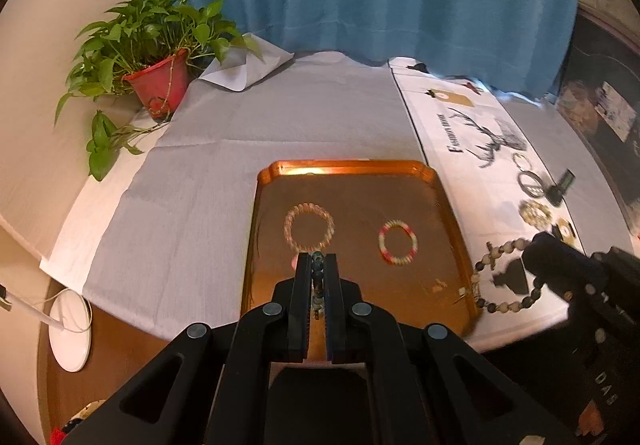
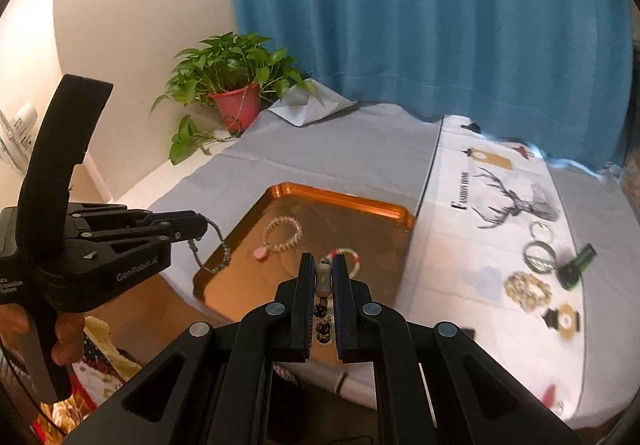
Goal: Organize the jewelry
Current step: 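Carry both held bracelets over the copper tray, then open both grippers to drop the bracelets into the tray, then lift both tools away from the tray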
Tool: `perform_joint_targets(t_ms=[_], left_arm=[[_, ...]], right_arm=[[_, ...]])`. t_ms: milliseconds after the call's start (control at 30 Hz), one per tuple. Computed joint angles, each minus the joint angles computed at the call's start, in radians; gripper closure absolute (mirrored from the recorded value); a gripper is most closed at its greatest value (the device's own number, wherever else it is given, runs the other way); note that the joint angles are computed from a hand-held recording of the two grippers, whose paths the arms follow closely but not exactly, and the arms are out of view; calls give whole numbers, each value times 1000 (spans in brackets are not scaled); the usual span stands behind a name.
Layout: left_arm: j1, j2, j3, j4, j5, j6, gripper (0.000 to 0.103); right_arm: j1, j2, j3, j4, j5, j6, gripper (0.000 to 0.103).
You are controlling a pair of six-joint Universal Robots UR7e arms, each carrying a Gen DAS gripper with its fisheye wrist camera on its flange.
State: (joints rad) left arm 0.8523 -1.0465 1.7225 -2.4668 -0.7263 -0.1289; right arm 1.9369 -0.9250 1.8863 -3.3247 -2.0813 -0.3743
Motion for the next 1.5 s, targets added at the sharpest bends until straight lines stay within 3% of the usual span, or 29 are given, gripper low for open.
perform_joint_targets(t_ms=[333, 600, 667, 700, 733, 800, 833, 867, 1167, 1400, 1500], left_arm=[[72, 139, -159, -32, 9, 82, 100], [118, 217, -242, 5, 11, 80, 99], [129, 233, -264, 34, 20, 61, 85], [133, 239, -278, 65, 22, 45, 48], [138, 246, -295, 113, 30, 21, 3], [139, 245, -280, 99, 69, 18, 2], [138, 243, -273, 97, 77, 19, 2], [138, 234, -262, 114, 84, 13, 2], [61, 47, -29, 107, 116, -125, 2], [-55, -115, 146, 104, 108, -213, 2], [-111, -158, 202, 108, 119, -229, 2]], right_arm=[[-62, 119, -166, 69, 63, -28, 94], [-97, 181, -244, 127, 74, -22, 94], [-106, 190, -251, 132, 79, -20, 94], [-110, 193, -257, 147, 81, -15, 92], [-113, 196, -262, 161, 74, -8, 90], [-111, 206, -282, 217, 27, 17, 69], [-111, 209, -289, 243, 7, 32, 45], [-111, 208, -287, 251, -6, 43, 31], [-65, 116, -111, 47, -60, -12, 21], [24, 7, 103, -266, -151, -5, 7], [56, -34, 189, -390, -154, -12, 1]])
